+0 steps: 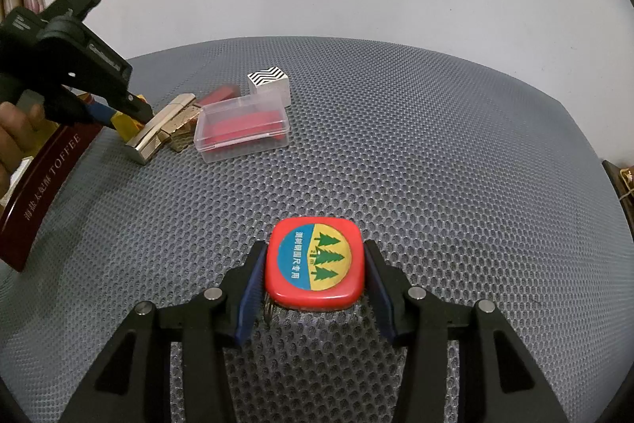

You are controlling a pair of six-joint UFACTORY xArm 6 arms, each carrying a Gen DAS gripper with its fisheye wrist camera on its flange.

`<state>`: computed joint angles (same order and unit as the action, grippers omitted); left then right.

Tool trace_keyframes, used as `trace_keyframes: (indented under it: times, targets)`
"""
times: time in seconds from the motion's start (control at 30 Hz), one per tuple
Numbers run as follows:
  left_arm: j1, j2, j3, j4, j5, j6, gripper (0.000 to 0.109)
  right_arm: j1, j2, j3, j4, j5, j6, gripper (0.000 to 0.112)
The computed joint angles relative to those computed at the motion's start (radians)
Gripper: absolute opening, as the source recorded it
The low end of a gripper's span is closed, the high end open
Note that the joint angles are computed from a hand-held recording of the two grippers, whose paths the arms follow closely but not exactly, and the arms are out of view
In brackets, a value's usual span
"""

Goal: Organize rigid objects
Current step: 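Grasp the yellow cube with the left tool, then carry the yellow cube into the gold tin and open the left tool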

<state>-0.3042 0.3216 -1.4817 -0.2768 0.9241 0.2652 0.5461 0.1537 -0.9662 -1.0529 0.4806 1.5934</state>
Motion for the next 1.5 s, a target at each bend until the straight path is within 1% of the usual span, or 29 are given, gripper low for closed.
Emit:
trace_keyframes:
  times: [0.07, 0.23, 0.27, 0.3, 0.33, 0.43, 0.47, 0.5, 0.57, 0.6, 0.63, 0.77, 0.8, 0.83, 1.1, 1.2, 1.27, 1.33, 1.5]
  targets:
    - [0.000, -0.011, -0.001, 0.000, 0.008, 0.010, 0.027, 0.001, 0.006, -0.005, -0.001, 0.001, 0.001, 0.049]
    - [0.001, -0.081, 0.056, 0.001, 0.004, 0.024, 0.027, 0.001, 0.011, -0.008, -0.004, 0.005, 0.002, 0.049]
    - [0.023, -0.081, 0.037, 0.000, 0.026, 0.042, 0.027, -0.004, 0.012, -0.013, 0.004, 0.005, -0.013, 0.049]
    - [0.029, -0.101, 0.052, -0.002, 0.026, 0.048, 0.027, -0.022, -0.020, 0.008, 0.022, 0.000, -0.048, 0.049]
    - [0.022, -0.093, 0.040, 0.001, 0.026, 0.040, 0.027, -0.029, -0.029, 0.014, 0.028, -0.002, -0.060, 0.049]
    - [0.039, -0.140, 0.083, 0.010, 0.007, 0.053, 0.027, -0.017, -0.005, -0.016, 0.036, 0.012, -0.062, 0.048]
    - [0.046, -0.159, 0.097, 0.010, 0.003, 0.063, 0.027, -0.011, -0.017, -0.007, 0.041, 0.020, -0.063, 0.048]
    - [0.046, -0.139, 0.078, 0.014, -0.004, 0.060, 0.027, -0.011, -0.016, -0.008, 0.039, 0.021, -0.062, 0.048]
    - [0.075, -0.152, 0.068, 0.010, 0.015, 0.083, 0.027, -0.022, -0.012, -0.003, 0.027, 0.011, -0.057, 0.048]
    - [0.090, -0.143, 0.061, 0.002, 0.011, 0.100, 0.027, -0.023, -0.009, -0.006, 0.027, 0.009, -0.058, 0.048]
    - [0.102, -0.140, 0.050, -0.002, 0.019, 0.111, 0.027, -0.002, -0.039, 0.012, 0.044, 0.028, -0.062, 0.048]
    - [0.140, -0.121, 0.003, 0.000, 0.027, 0.122, 0.027, -0.003, -0.038, 0.012, 0.043, 0.027, -0.062, 0.048]
    - [0.145, -0.076, -0.039, 0.004, 0.011, 0.115, 0.027, -0.004, -0.038, 0.012, 0.042, 0.027, -0.062, 0.048]
    - [0.162, -0.073, -0.057, 0.008, 0.029, 0.119, 0.027, -0.005, -0.039, 0.013, 0.042, 0.026, -0.062, 0.048]
    - [0.218, 0.012, -0.121, 0.071, -0.011, 0.068, 0.027, -0.010, -0.043, 0.020, 0.039, 0.022, -0.062, 0.048]
    - [0.251, 0.037, -0.153, 0.091, 0.001, 0.059, 0.027, -0.012, -0.042, 0.020, 0.036, 0.019, -0.061, 0.048]
    - [0.262, 0.061, -0.171, 0.103, 0.003, 0.047, 0.027, -0.013, -0.043, 0.022, 0.035, 0.019, -0.061, 0.048]
    - [0.253, 0.082, -0.169, 0.124, -0.020, 0.014, 0.027, -0.014, -0.044, 0.024, 0.034, 0.018, -0.061, 0.048]
    - [0.269, 0.135, -0.214, 0.150, -0.022, -0.005, 0.027, -0.017, -0.046, 0.028, 0.032, 0.015, -0.061, 0.048]
